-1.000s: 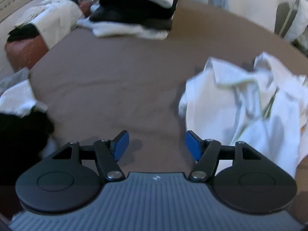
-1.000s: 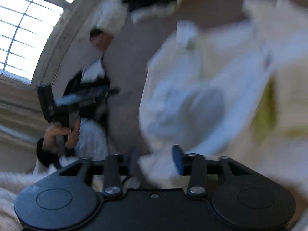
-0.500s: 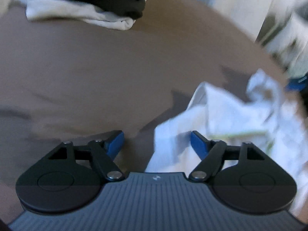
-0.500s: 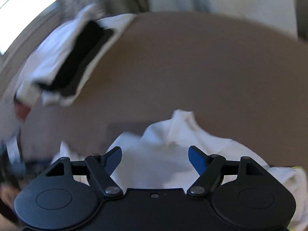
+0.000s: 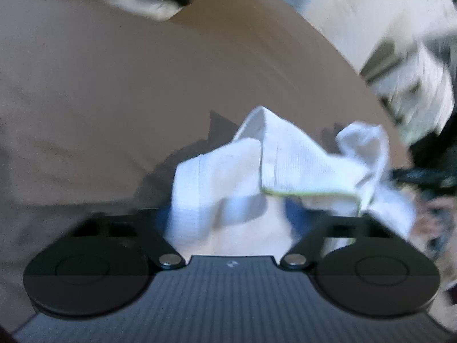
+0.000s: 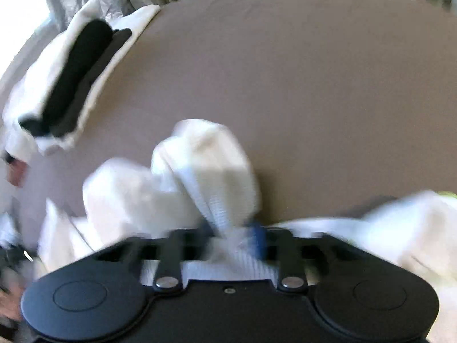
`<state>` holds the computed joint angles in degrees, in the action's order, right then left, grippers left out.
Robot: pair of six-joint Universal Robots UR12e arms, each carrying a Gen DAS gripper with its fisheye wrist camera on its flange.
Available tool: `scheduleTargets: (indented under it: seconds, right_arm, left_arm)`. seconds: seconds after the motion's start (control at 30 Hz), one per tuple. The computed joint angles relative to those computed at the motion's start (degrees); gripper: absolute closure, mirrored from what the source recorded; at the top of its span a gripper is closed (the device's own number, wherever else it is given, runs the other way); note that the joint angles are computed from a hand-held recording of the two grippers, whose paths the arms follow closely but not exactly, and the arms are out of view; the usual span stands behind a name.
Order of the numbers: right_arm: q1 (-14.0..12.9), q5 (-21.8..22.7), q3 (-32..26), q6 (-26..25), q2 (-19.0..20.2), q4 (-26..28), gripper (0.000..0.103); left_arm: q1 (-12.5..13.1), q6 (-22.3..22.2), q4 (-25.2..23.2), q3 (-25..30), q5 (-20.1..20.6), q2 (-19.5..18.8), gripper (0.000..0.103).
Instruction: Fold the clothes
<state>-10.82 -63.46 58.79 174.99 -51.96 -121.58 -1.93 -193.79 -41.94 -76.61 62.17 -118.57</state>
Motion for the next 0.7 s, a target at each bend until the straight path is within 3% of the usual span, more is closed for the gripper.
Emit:
scheduleTargets:
  seconds: [0.03,0.1,0.2,0.27,0.37,0.43,0.5,0.57,0.6,0.7]
  right_arm:
    - [-0.09,-0.95,3.7,-0.21,-2.02,-4.54,0.085]
    - [-0.6,-1.14,7.89,0.59,-4.54,-12.69,0.087]
    - [-1.07,-3.35,9.96,1.07,-6.82,-22.01,0.087]
    - [-2.58,-0.49,13.99,3.02,-9.79,-28.48,0.087]
    - [-5.78,5.79,21.48,6.91,-15.23,-35.92,0.087]
    - [-7.16,5.05,27.22,3.71,-19.27,-31.27,0.087]
    - [-7.05,-1.64,29.96,-0.72,-21.76,-21.84,0.086]
    - [-7.29,-4.66,31.94,-1.51,-22.87,-17.92,0.086]
    - [-7.51,-5.19,32.95,-1.4,-23.35,-17.15,0.086]
    - [-7.6,-4.53,35.23,0.79,-23.98,-22.49,0.086]
  left_arm:
    - [-0.54,2.14,-0.63,0.45,1.59,0.05,0.089]
    - [-1.36,2.94,1.08,0.83,4.25,0.19,0.089]
    - [-2.26,1.01,9.64,1.08,8.51,0.52,0.09]
    - [-2.79,2.08,18.11,-0.38,10.8,1.67,0.09]
    - [-2.99,7.51,25.42,-4.16,9.53,4.36,0.089]
    - [-3.23,11.93,22.94,-5.99,8.52,5.91,0.086]
    - [-3.67,17.16,13.79,-6.79,8.18,7.13,0.081]
    - [-4.28,21.93,5.01,-7.04,8.84,7.9,0.08]
    - [-4.67,23.17,2.98,-7.42,10.31,8.19,0.08]
    - [-5.19,23.76,3.91,-9.87,13.12,9.46,0.076]
